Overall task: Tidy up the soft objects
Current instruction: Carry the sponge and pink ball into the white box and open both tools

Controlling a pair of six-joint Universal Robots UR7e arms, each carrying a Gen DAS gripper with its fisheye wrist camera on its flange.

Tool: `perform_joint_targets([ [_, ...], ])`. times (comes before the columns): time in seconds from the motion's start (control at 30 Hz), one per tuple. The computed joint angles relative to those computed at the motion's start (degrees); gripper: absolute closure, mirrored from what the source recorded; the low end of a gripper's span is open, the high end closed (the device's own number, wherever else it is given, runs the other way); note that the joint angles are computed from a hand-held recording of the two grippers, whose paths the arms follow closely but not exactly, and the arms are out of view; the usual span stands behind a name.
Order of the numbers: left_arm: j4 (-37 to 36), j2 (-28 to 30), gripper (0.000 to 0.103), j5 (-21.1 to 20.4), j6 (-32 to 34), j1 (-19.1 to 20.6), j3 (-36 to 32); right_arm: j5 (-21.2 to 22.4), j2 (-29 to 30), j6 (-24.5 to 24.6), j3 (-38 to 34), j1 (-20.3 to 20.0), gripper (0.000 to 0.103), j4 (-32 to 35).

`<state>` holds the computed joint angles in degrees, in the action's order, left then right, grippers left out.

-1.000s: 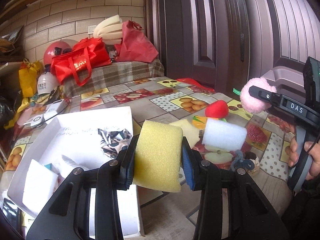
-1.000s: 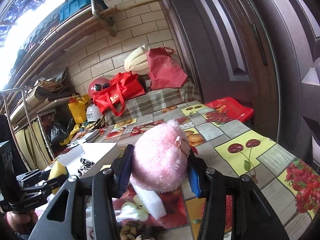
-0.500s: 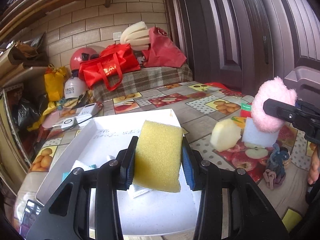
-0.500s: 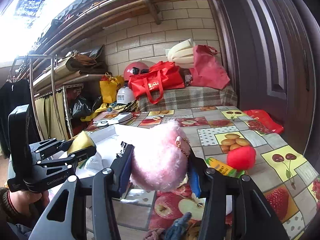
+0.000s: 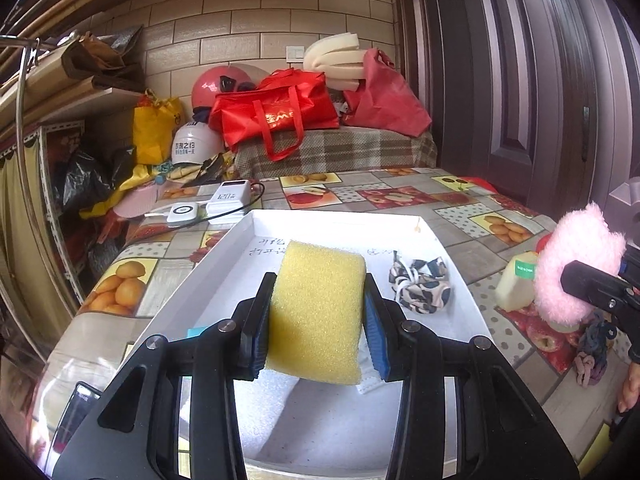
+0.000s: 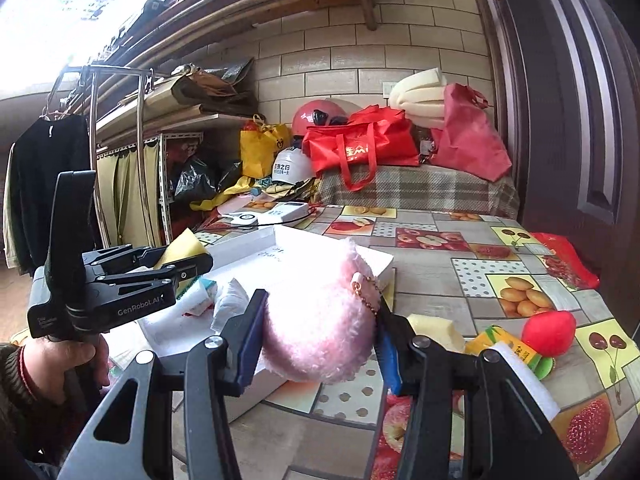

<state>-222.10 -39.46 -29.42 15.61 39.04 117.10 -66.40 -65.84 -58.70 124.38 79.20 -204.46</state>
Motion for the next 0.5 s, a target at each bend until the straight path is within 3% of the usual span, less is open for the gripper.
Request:
perform_joint_targets([
  [0.27,-3.8,0.4,0.063,1.9,3.0,1.3,-1.6,-6.7,2.2,-0.9,-3.9,4.2,0.054,11.1],
  [0.5,-3.2,1.3,0.063,0.9,3.4,2.1,-3.7,-12.3,5.1,-0.4,-7.1,7.0,0.054,17.7],
])
